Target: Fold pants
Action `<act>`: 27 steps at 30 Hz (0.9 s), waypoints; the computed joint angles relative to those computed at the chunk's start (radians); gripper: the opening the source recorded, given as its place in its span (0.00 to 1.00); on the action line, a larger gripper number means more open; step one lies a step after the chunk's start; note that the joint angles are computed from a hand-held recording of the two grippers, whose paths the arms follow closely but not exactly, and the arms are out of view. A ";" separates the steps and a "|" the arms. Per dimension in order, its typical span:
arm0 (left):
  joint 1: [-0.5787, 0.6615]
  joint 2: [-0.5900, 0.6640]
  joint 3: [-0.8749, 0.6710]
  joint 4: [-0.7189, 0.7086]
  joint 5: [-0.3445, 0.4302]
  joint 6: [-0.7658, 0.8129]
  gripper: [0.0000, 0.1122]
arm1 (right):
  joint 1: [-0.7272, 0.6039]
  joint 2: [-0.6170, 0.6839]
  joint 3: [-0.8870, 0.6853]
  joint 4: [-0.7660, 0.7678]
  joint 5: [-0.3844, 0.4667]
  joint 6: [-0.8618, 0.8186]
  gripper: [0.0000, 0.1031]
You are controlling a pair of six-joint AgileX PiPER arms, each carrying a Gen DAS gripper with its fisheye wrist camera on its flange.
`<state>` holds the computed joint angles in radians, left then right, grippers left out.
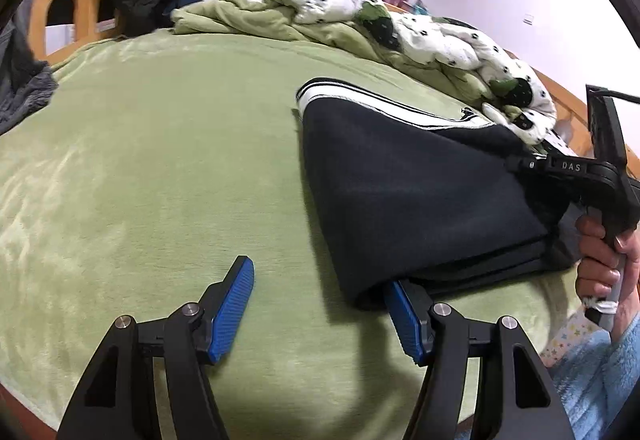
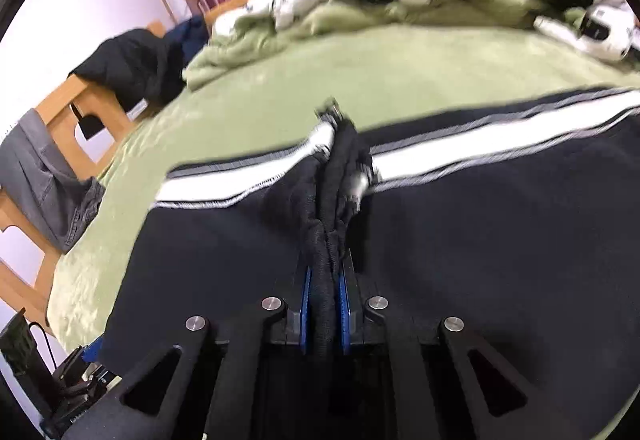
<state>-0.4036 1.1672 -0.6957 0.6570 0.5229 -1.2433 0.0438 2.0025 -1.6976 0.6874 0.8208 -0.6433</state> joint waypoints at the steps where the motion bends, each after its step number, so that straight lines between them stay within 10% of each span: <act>1: -0.019 0.018 -0.019 0.007 0.020 -0.001 0.56 | -0.006 -0.022 0.019 -0.018 -0.032 -0.010 0.11; 8: -0.059 0.059 -0.059 -0.010 0.090 0.030 0.56 | -0.026 0.085 -0.101 -0.221 0.039 0.117 0.20; 13: -0.089 -0.018 -0.068 -0.063 0.179 0.101 0.56 | -0.022 -0.030 0.055 -0.284 -0.081 0.091 0.25; 17: -0.187 -0.074 -0.064 0.033 0.276 -0.002 0.56 | -0.096 -0.181 0.258 -0.093 -0.174 -0.124 0.40; 27: -0.209 0.191 -0.197 0.098 0.314 -0.011 0.56 | -0.131 -0.179 0.304 -0.022 -0.139 -0.184 0.40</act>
<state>-0.6123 1.3580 -0.8924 0.7547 0.8365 -1.2546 -0.0872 1.8235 -1.3933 0.6652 0.6815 -0.8271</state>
